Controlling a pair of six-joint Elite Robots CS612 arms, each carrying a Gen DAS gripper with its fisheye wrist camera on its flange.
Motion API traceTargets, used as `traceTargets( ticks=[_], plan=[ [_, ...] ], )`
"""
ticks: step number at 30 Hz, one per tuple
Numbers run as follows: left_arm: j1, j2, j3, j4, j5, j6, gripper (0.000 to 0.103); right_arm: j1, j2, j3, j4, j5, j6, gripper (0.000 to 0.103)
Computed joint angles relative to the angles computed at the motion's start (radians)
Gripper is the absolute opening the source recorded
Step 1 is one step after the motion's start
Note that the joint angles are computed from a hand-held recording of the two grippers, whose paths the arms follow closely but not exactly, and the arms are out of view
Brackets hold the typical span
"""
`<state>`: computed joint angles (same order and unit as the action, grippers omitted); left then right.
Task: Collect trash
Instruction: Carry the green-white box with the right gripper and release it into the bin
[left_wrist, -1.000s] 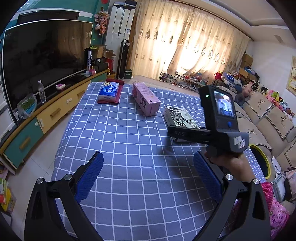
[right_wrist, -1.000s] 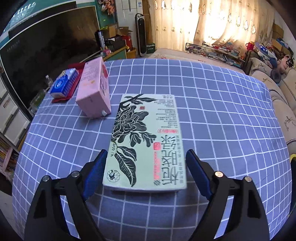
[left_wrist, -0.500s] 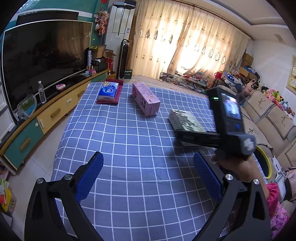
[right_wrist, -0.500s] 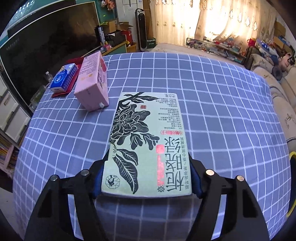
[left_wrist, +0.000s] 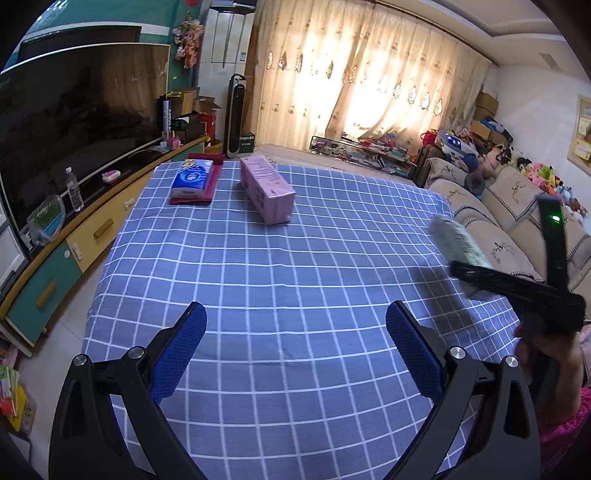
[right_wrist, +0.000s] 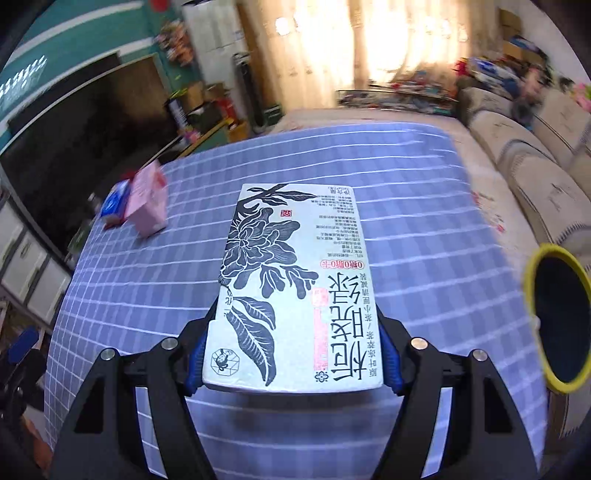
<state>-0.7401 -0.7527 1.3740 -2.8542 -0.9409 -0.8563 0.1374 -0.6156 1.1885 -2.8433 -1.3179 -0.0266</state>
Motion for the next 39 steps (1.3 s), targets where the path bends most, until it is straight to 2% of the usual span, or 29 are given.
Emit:
traceTargets(
  ticks=[3, 9, 11, 16, 18, 21, 25, 30, 39],
  plan=[
    [0.0, 0.011, -0.026, 0.023, -0.005, 0.004, 0.096, -0.033, -0.009, 0.026, -0.039, -0.052, 0.056, 0.067],
    [0.0, 0.044, -0.097, 0.073, -0.015, 0.03, 0.096, -0.101, -0.006, 0.048, -0.07, -0.199, 0.185, 0.067],
    [0.001, 0.055, -0.117, 0.084, -0.021, 0.038, 0.096, -0.118, 0.002, 0.043, -0.057, -0.249, 0.213, 0.067],
    [0.004, 0.088, -0.178, 0.118, -0.049, 0.042, 0.096, -0.155, 0.021, 0.029, -0.004, -0.31, 0.271, 0.067],
    [0.004, 0.099, -0.198, 0.131, -0.054, 0.046, 0.096, -0.176, 0.025, 0.023, 0.028, -0.258, 0.304, 0.067],
    [0.005, 0.114, -0.229, 0.153, -0.052, 0.051, 0.096, -0.177, 0.036, 0.005, 0.052, -0.33, 0.3, 0.068],
    [0.004, 0.123, -0.254, 0.182, -0.036, 0.051, 0.096, -0.193, 0.046, -0.01, 0.083, -0.294, 0.312, 0.069],
    [0.01, 0.126, -0.266, 0.221, -0.023, 0.027, 0.096, -0.202, 0.053, -0.013, 0.05, -0.274, 0.318, 0.072],
    [0.04, 0.143, -0.32, 0.332, 0.03, -0.039, 0.096, -0.194, 0.026, 0.017, -0.034, -0.248, 0.3, 0.074]
  ],
)
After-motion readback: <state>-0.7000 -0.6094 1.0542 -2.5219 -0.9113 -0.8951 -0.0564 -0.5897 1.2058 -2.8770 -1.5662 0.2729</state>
